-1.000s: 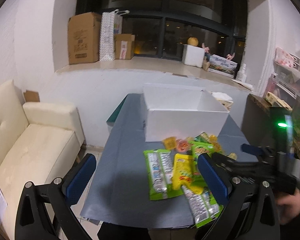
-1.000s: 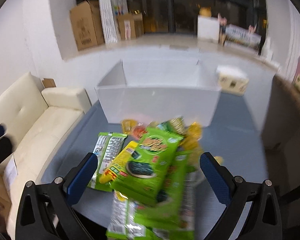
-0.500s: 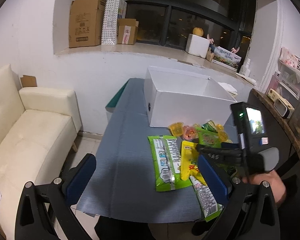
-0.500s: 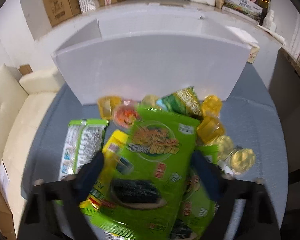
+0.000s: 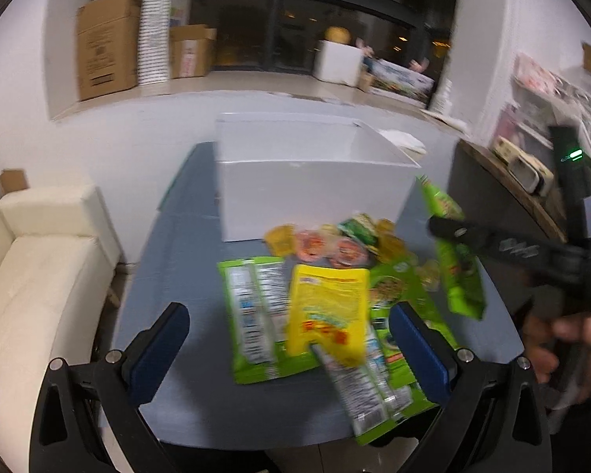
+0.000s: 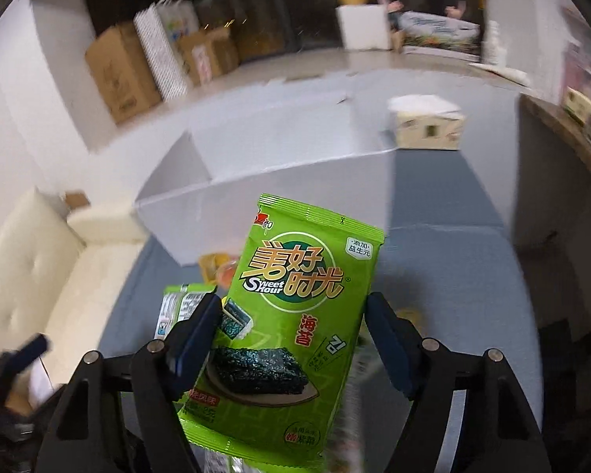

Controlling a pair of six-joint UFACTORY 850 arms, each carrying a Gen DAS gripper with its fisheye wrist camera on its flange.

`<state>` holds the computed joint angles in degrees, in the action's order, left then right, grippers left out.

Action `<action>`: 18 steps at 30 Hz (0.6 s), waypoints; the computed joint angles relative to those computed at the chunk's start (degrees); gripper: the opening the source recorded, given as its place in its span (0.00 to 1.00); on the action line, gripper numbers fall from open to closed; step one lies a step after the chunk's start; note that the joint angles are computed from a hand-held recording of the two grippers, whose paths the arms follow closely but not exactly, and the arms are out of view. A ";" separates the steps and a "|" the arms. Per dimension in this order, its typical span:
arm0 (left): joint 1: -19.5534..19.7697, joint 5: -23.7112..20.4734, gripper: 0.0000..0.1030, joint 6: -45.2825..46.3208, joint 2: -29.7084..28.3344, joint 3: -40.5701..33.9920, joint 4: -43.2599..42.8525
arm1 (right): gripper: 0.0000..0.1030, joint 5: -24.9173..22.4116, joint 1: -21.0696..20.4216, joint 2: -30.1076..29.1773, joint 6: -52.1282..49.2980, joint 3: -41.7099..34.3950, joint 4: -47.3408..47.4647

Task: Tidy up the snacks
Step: 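Carry both green seaweed packets into the white box and release them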

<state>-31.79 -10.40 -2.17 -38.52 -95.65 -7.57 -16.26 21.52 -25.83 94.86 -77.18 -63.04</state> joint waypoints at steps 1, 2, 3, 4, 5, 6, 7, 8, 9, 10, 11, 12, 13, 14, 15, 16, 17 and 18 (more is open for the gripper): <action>-0.73 -0.77 1.00 0.47 -1.07 -1.63 0.27 | 0.77 -0.08 -0.18 2.09 5.41 2.49 -4.82; -1.26 -1.44 1.00 1.50 -1.98 -3.09 -0.33 | 0.77 -0.48 -0.26 3.97 10.53 4.70 -9.39; -1.83 -2.31 1.00 2.89 -3.04 -4.73 -1.42 | 0.77 -0.81 -0.47 5.79 14.42 6.77 -12.75; -2.49 -3.55 1.00 4.05 -4.40 -6.83 -2.45 | 0.77 -0.81 -0.84 7.23 15.91 8.02 -13.98; -3.08 -4.83 1.00 5.34 -5.82 -8.97 -3.90 | 0.77 -0.82 -1.11 8.62 18.37 9.41 -16.18; -3.43 -5.74 1.00 6.11 -6.73 -10.34 -4.83 | 0.77 -0.85 -1.37 9.79 20.55 10.61 -18.13; -4.02 -7.57 1.00 7.28 -8.48 -12.85 -6.63 | 0.77 -1.12 -1.64 11.28 22.96 12.16 -20.35; -4.30 -8.42 1.00 7.52 -9.42 -14.08 -7.36 | 0.77 -1.25 -1.93 12.35 24.14 13.19 -21.59; -4.56 -9.87 1.00 8.09 -10.67 -15.69 -8.78 | 0.77 -1.55 -2.14 13.56 26.60 14.51 -23.95; -4.88 -11.75 1.00 7.71 -12.28 -17.85 -9.70 | 0.77 -1.43 -2.51 14.51 28.67 15.57 -25.94; -5.03 -12.98 1.00 7.42 -13.37 -19.22 -10.51 | 0.77 -1.11 -2.93 15.61 30.45 16.79 -27.70; -5.15 -14.83 1.00 7.45 -14.91 -21.14 -12.13 | 0.77 -0.87 -3.33 16.62 32.98 17.94 -30.07; -5.26 -16.11 1.00 7.40 -16.18 -22.74 -13.12 | 0.77 -0.69 -3.63 17.19 34.33 18.67 -31.41; -5.29 -16.98 1.00 6.96 -17.10 -23.92 -13.26 | 0.77 -0.61 -3.81 17.41 35.98 19.14 -32.95; -5.41 -18.74 1.00 4.49 -18.70 -26.09 -11.80 | 0.77 -0.25 -4.14 17.93 38.14 19.84 -35.04; -5.42 -19.79 1.00 3.05 -19.79 -27.55 -11.00 | 0.77 -0.07 -4.28 17.96 39.34 20.02 -36.15; -5.40 -21.18 1.00 1.76 -21.06 -29.36 -10.53 | 0.77 0.32 -4.58 18.28 40.69 20.52 -37.47; -5.34 -22.49 1.00 0.77 -22.08 -30.71 -10.30 | 0.77 0.72 -4.82 18.38 42.22 20.80 -38.97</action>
